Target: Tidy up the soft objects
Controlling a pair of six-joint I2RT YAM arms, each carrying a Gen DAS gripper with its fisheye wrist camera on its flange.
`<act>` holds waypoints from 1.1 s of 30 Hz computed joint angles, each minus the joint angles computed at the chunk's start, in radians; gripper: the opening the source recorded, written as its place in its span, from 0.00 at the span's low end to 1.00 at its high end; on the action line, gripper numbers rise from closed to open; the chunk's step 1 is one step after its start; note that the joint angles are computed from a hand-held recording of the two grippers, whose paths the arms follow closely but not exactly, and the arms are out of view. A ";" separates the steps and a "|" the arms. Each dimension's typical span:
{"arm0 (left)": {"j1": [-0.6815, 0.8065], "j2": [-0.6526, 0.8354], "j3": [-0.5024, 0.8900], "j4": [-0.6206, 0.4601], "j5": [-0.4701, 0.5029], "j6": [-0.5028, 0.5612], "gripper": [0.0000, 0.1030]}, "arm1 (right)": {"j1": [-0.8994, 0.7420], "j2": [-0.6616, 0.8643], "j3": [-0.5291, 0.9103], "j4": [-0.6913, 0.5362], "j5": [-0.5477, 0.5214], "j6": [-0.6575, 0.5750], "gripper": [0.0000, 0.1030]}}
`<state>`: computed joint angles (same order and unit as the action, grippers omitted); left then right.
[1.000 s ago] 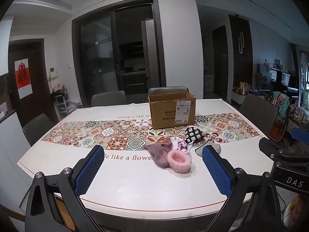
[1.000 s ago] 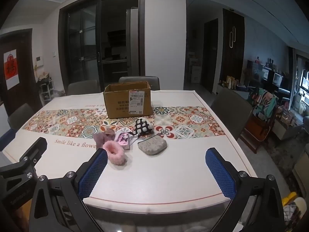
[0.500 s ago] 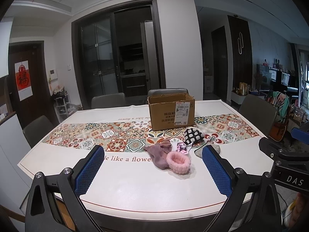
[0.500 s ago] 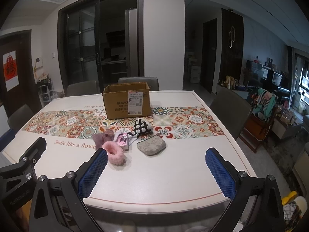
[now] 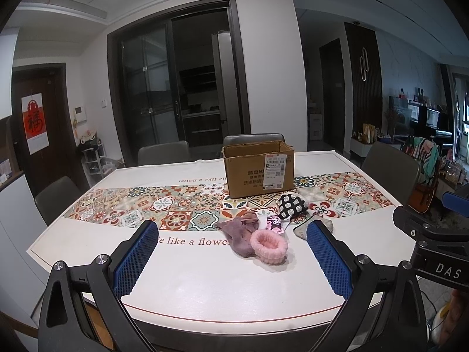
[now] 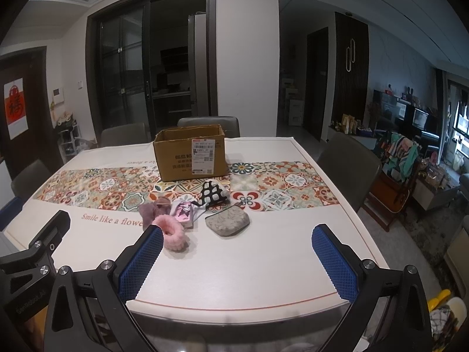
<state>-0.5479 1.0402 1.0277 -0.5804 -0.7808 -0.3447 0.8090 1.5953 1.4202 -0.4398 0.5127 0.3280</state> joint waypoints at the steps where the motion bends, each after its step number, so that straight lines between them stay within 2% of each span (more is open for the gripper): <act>1: -0.001 0.000 0.000 0.000 -0.001 0.000 1.00 | 0.000 0.001 0.000 0.001 -0.001 0.000 1.00; 24: -0.011 0.062 0.036 0.026 0.004 0.021 1.00 | -0.045 -0.027 -0.054 0.033 -0.032 -0.007 1.00; 33: -0.006 0.074 0.029 0.050 0.016 0.035 1.00 | -0.055 -0.007 -0.028 0.015 -0.034 0.007 1.00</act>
